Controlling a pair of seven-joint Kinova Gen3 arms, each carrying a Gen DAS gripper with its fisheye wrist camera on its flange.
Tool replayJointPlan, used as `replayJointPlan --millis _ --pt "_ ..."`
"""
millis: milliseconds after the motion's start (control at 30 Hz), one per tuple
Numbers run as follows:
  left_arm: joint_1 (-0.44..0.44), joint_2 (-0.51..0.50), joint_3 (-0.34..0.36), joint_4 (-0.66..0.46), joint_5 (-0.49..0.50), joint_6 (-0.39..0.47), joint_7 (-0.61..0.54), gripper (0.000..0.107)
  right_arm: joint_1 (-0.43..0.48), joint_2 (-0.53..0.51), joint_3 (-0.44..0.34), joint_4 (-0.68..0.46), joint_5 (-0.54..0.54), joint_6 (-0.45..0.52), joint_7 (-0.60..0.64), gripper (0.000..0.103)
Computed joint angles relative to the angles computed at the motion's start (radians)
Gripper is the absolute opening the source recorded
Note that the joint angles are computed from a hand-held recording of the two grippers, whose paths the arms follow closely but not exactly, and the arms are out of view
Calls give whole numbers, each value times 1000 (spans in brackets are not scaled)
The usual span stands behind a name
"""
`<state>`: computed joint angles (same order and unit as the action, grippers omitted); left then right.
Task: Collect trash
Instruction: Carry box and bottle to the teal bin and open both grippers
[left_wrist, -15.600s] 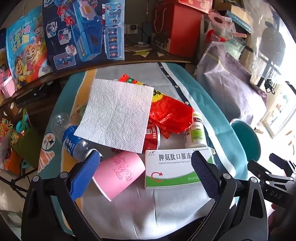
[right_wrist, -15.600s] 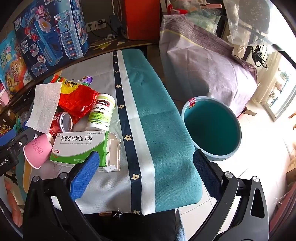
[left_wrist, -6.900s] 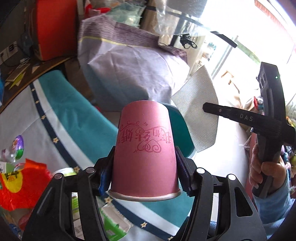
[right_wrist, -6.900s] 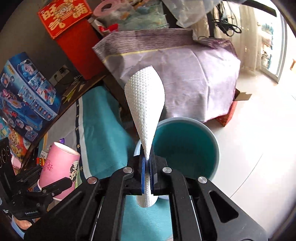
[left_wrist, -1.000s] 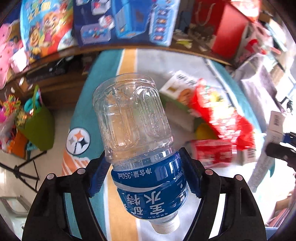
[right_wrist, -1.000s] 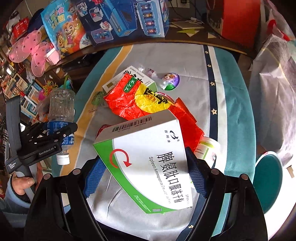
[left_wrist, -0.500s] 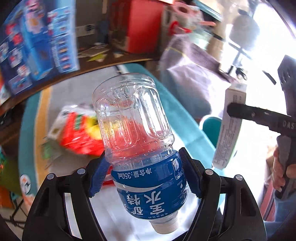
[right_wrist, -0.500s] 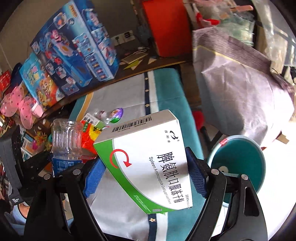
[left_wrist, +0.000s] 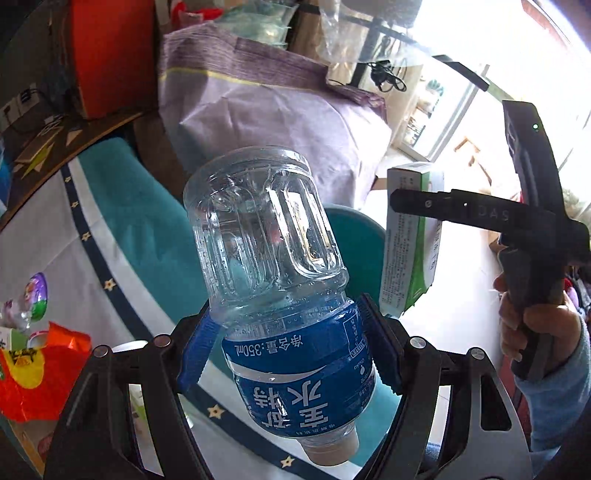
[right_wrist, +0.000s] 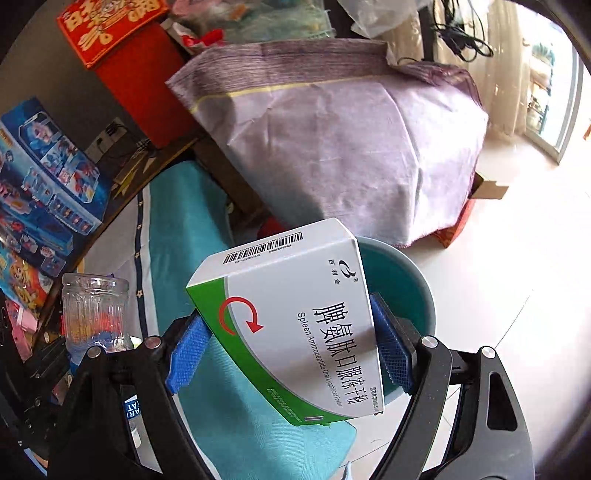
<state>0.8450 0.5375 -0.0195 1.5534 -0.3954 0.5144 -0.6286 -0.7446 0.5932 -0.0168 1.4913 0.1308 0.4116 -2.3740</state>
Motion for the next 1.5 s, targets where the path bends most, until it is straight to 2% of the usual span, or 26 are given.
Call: replayJointPlan --millis 200,367,800,867,1133,1200,1300,1500 --pt "-65 99 70 -132 66 49 -137 74 75 51 -47 7 -58 -32 35 78" --pt "-96 147 85 -194 134 69 -220 74 166 95 -138 -31 -144 13 129 78" --pt "-105 242 87 -313 225 133 -325 74 149 58 -74 42 -182 -7 117 80" --pt "-106 258 91 -343 233 149 -342 74 141 53 -64 46 -177 -1 104 85" --pt "-109 346 96 -494 266 241 -402 75 116 21 -21 82 -138 -2 36 85" --pt "-99 342 81 -488 265 237 -391 76 116 19 -19 85 -131 2 23 85" --pt "-93 323 72 -457 264 215 -380 86 123 21 -26 81 -127 10 12 85" --pt "-89 294 63 -406 257 193 -348 88 128 34 -42 64 -124 27 11 85"
